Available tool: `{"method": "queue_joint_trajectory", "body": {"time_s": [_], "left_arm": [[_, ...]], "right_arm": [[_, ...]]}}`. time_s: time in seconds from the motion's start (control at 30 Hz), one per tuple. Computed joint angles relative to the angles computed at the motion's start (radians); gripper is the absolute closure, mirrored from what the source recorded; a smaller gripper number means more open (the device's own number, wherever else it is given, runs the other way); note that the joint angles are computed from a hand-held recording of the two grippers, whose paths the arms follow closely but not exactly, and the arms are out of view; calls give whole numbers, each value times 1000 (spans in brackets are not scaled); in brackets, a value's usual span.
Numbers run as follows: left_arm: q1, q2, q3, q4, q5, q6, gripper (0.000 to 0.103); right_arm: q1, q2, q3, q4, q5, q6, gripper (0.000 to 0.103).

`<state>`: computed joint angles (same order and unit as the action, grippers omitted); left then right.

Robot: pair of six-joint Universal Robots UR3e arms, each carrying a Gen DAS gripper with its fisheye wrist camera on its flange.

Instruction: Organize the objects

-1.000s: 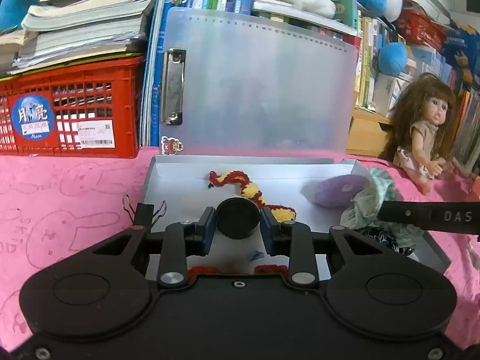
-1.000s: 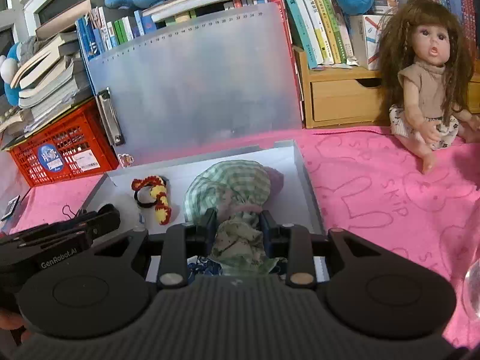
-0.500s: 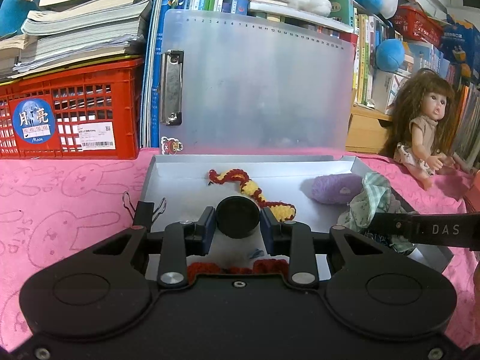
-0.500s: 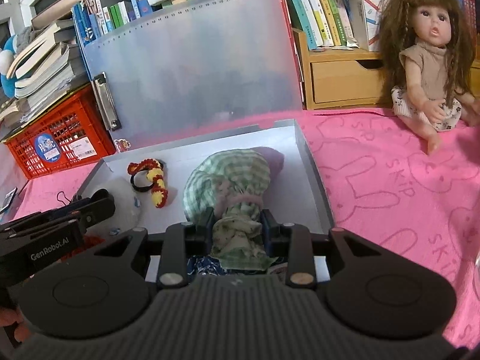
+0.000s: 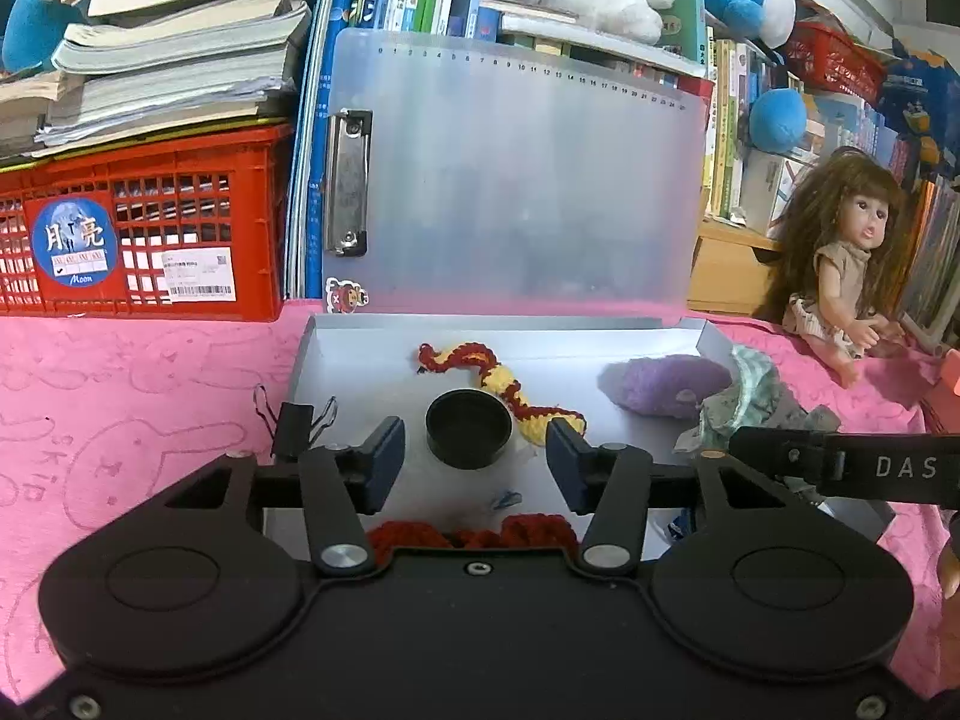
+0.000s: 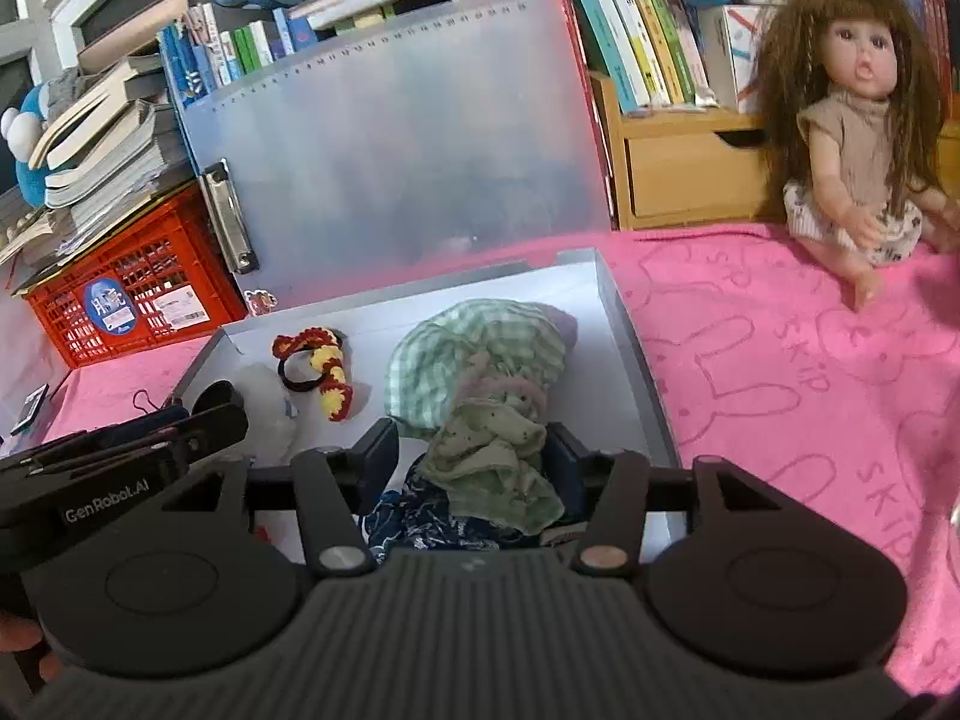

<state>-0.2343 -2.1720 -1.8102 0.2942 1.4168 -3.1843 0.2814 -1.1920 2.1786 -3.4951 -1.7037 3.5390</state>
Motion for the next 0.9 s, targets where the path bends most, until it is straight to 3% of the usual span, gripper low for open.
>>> {"method": "queue_joint_trajectory", "body": {"time_s": [0.53,0.9], "left_arm": [[-1,150,-189,63,-2,55,40],[30,315,-399,102,-69,92,37]], "right_arm": [[76,-125,109,-52,-67,-43,28],[164,-208,197,-94,-119,-67,26]]}}
